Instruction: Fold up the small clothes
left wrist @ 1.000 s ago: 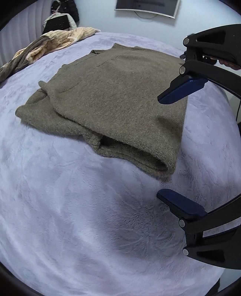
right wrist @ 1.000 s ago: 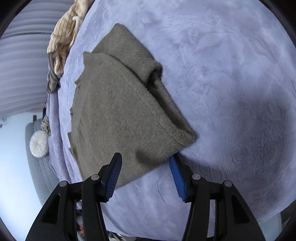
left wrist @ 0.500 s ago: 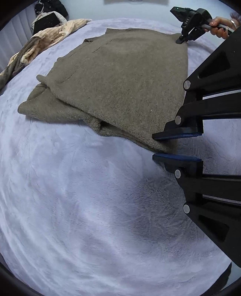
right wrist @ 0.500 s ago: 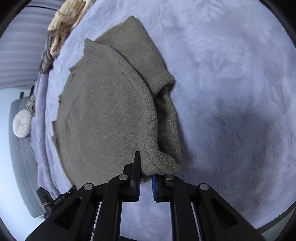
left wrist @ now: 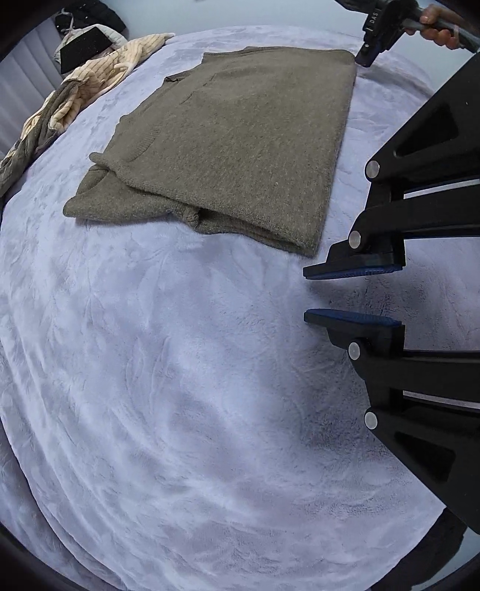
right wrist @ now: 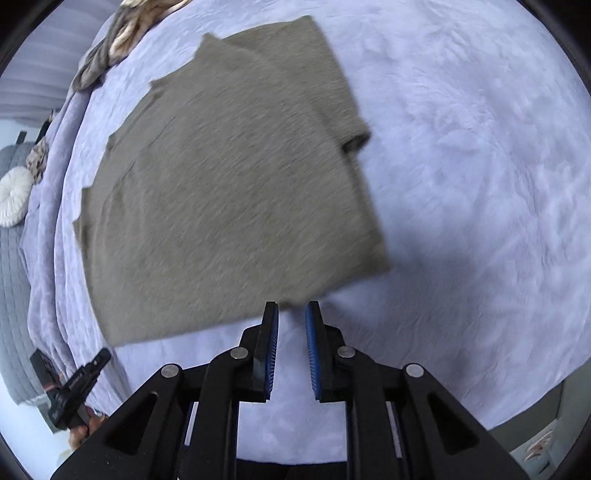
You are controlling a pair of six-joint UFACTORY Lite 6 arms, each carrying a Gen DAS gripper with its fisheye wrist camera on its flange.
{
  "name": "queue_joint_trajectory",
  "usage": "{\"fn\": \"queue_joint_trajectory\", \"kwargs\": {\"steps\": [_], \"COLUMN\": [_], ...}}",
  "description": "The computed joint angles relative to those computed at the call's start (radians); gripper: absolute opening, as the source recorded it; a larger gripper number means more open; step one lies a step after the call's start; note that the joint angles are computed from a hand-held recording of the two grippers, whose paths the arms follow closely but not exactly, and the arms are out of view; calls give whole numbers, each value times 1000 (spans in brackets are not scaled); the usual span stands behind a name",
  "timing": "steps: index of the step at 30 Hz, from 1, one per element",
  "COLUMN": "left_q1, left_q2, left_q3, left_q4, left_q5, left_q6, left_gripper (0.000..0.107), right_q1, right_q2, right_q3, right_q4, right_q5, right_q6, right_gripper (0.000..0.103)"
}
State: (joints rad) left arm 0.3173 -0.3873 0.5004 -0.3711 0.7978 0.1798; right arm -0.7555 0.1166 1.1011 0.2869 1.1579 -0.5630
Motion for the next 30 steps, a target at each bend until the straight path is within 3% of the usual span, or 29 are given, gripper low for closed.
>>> {"fn": "queue_joint_trajectory", "kwargs": {"steps": [2, 3, 4, 5, 6, 7, 11, 15, 17, 21, 30], "left_q1": [10, 13, 28, 31, 41, 38, 90, 134, 158, 195, 229], "left_q2": [-13, -16, -26, -44, -79, -108, -137, -63, 1, 37, -74], "left_q3": [-2, 0, 0, 0, -4, -6, 14, 45, 58, 58, 62], "left_q4": [42, 52, 53, 61, 90, 110, 103, 111, 97, 114, 127], "left_q5": [16, 23, 32, 36, 42, 37, 80, 108, 112, 116, 206], "left_q6": [-21, -26, -16, -30, -55, -76, -32, -40, -27, 6, 145], "left_gripper": [17, 24, 39, 83, 103, 103, 103, 103, 103, 103, 103], "right_q1": [47, 78, 101, 134, 174, 199, 327, 447, 498, 553, 592], "right_q2": [-60, -91, -119, -139, -163, -184, -268, -360, -405, -471, -543], "right_q3": [-60, -94, -126, -149, -174, -193, -270, -335, -365, -414, -533], "right_q4": [-10, -12, -10, -5, 6, 11, 51, 82, 100, 108, 145], "right_q5": [0, 1, 3, 4, 7, 11, 10, 24, 26, 51, 36], "right_q6": [8, 14, 15, 26, 35, 40, 71, 100, 114, 140, 237], "right_gripper": [17, 17, 17, 17, 18, 22, 60, 68, 80, 80, 80]}}
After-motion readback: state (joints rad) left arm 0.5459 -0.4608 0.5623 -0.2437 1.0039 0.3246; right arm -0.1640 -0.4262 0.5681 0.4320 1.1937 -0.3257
